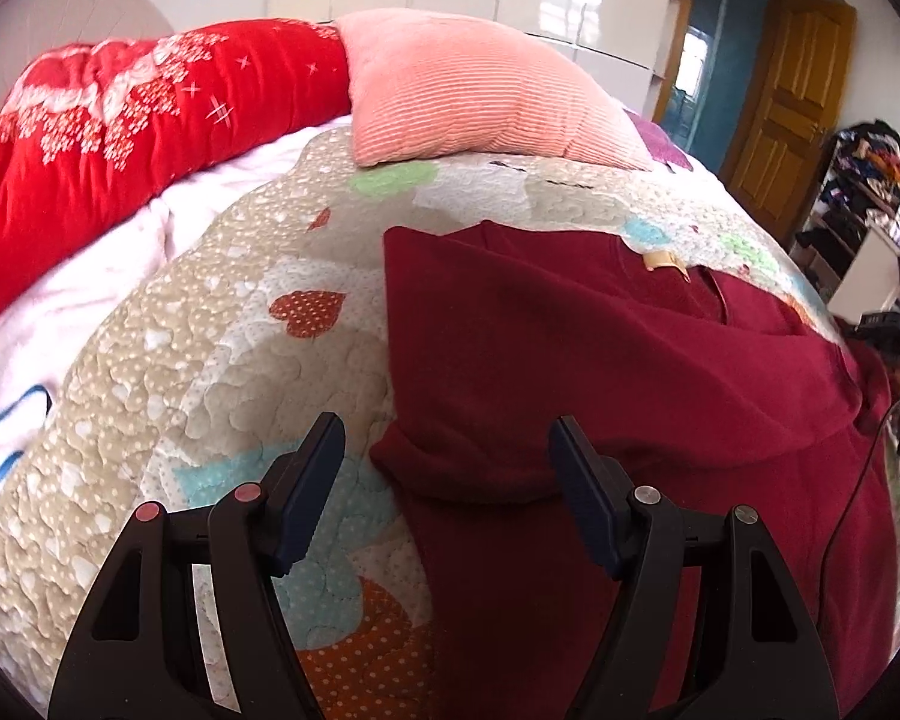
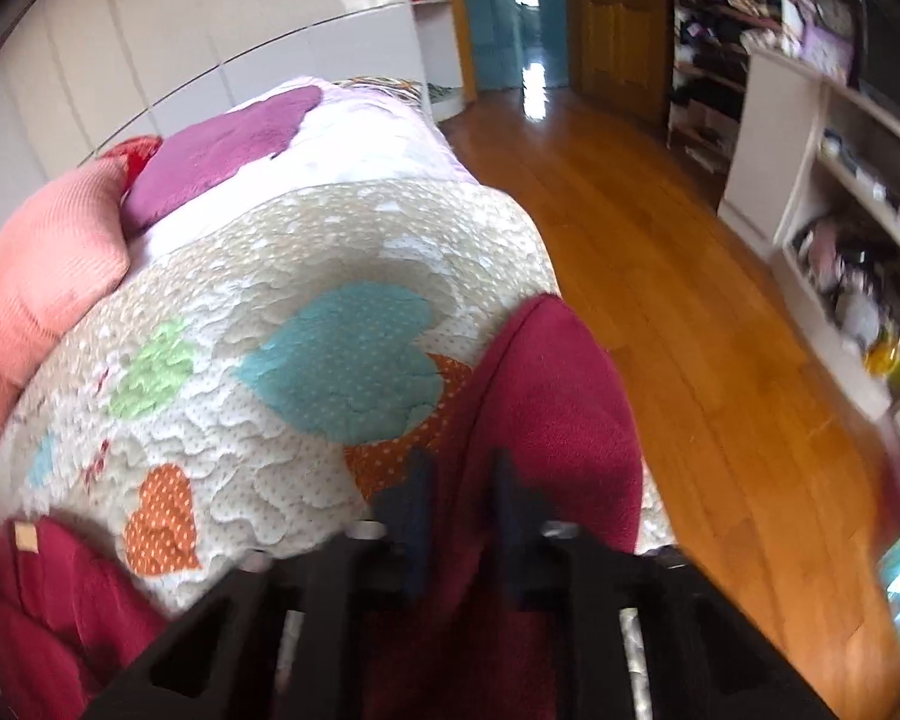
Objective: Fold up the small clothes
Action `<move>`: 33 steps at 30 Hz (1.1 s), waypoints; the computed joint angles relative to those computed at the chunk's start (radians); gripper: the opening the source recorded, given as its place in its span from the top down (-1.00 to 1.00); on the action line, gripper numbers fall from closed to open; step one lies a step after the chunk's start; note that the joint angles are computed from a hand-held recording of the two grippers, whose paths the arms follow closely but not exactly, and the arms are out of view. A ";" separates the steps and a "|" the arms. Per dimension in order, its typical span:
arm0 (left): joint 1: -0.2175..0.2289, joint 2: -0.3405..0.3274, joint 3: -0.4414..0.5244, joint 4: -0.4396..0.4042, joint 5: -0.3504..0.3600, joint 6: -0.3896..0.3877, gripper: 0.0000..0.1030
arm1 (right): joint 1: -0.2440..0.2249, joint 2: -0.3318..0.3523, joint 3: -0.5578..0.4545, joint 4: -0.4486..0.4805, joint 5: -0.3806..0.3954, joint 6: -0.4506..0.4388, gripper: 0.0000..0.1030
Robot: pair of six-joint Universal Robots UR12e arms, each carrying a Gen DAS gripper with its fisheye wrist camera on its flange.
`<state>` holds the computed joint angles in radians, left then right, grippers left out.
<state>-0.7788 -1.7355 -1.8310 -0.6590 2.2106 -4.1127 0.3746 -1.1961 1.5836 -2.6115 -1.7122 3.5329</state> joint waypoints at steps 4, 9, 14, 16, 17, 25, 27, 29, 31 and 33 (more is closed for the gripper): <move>-0.001 -0.002 0.002 0.003 -0.014 0.019 -0.38 | 0.011 -0.049 0.038 -0.109 0.095 -0.039 0.84; 0.006 0.010 -0.021 0.081 -0.055 0.013 -0.38 | 0.060 -0.088 0.057 -0.210 0.245 -0.130 0.85; 0.036 0.026 -0.068 0.260 -0.188 -0.006 -0.38 | 0.133 -0.085 0.059 -0.228 0.427 -0.246 0.85; 0.047 0.024 -0.081 0.314 -0.232 -0.031 -0.38 | 0.165 -0.070 0.063 -0.211 0.461 -0.280 0.85; 0.049 0.022 -0.082 0.321 -0.238 -0.040 -0.38 | 0.182 -0.057 0.061 -0.179 0.466 -0.311 0.85; 0.045 0.032 -0.068 0.298 -0.237 -0.099 -0.38 | 0.179 -0.063 0.133 -0.128 0.538 -0.278 0.61; 0.049 0.028 -0.048 0.274 -0.246 -0.094 -0.38 | 0.158 -0.095 0.190 -0.221 0.567 -0.208 0.34; 0.054 0.013 -0.012 0.234 -0.251 -0.073 -0.38 | 0.147 -0.118 0.241 -0.315 0.556 -0.150 0.13; 0.071 -0.010 0.032 0.197 -0.285 -0.030 -0.46 | 0.143 -0.140 0.282 -0.379 0.510 -0.124 0.11; 0.096 -0.041 0.077 0.163 -0.336 -0.007 -0.50 | 0.142 -0.156 0.302 -0.402 0.482 -0.100 0.11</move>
<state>-0.6826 -1.7765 -1.7537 -0.4957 1.8746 -4.1195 0.5164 -1.3518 1.8857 -3.0130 -1.2303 3.4331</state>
